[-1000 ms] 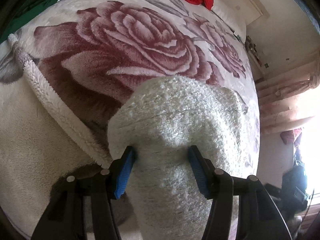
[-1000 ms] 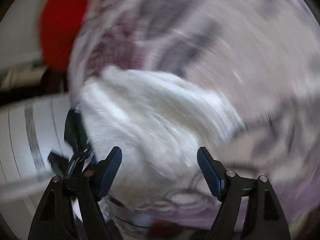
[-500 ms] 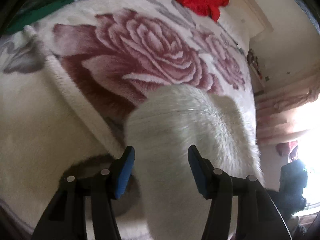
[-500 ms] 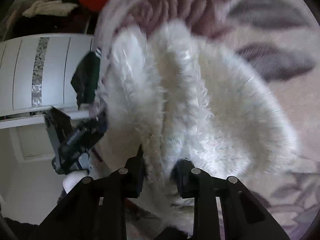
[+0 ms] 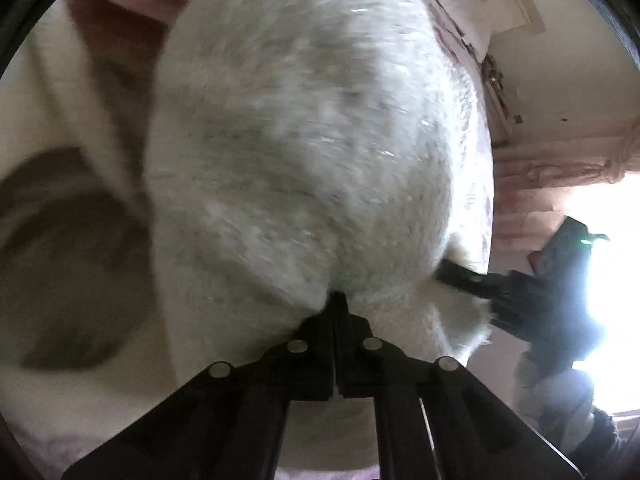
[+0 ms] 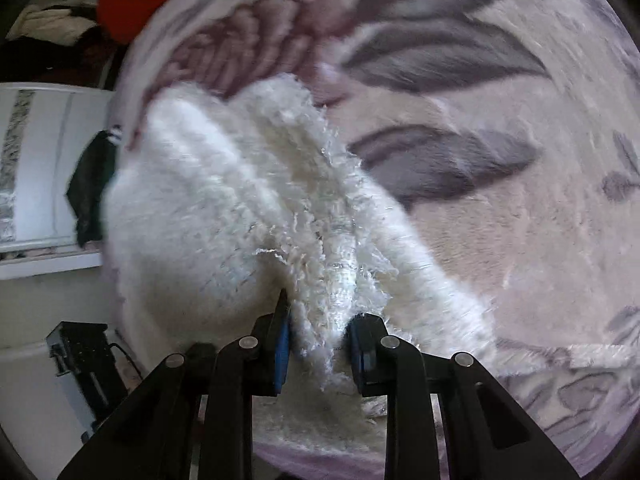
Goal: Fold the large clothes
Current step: 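Grasp the folded cardigan edge with both tools and tuck it under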
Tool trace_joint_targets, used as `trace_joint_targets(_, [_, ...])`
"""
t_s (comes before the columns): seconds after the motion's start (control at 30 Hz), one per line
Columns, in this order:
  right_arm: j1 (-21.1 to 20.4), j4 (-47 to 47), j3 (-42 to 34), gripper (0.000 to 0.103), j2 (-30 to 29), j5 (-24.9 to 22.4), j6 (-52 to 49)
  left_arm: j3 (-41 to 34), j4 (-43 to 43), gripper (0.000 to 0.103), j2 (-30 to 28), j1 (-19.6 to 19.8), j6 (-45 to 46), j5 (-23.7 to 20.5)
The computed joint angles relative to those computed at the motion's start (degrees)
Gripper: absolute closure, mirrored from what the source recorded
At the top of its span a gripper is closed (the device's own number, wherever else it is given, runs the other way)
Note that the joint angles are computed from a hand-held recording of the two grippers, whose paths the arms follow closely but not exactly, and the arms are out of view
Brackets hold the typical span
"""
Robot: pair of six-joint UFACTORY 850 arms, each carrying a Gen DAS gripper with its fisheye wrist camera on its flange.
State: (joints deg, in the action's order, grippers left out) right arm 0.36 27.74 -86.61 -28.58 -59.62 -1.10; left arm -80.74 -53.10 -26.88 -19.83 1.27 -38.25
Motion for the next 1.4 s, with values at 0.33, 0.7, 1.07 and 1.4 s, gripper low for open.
trace_joint_targets(0.33, [-2.08,-6.65,-7.84,0.053,-0.62,-5.53,4.87,-2.44,1.47,0.099,0.19,-0.03,-0.67,-0.98])
trace_joint_targets(0.7, [7.28,-8.39,-15.84,0.056,-11.47,-8.64,-2.88,-1.72,-0.07,0.099,-1.39,-0.47,2.21,0.77])
trace_joint_targets(1.07, [2.43,-1.76,-10.55,0.056,-3.11,-8.48,-4.33,-7.74,8.02,0.099,2.20,3.53,-5.07,1.53])
trace_joint_targets(1.4, [0.83,-6.74,3.38,0.056,4.54,-6.47,-3.59,-19.70,10.82,0.099,-13.32,6.69,-2.98,-3.61])
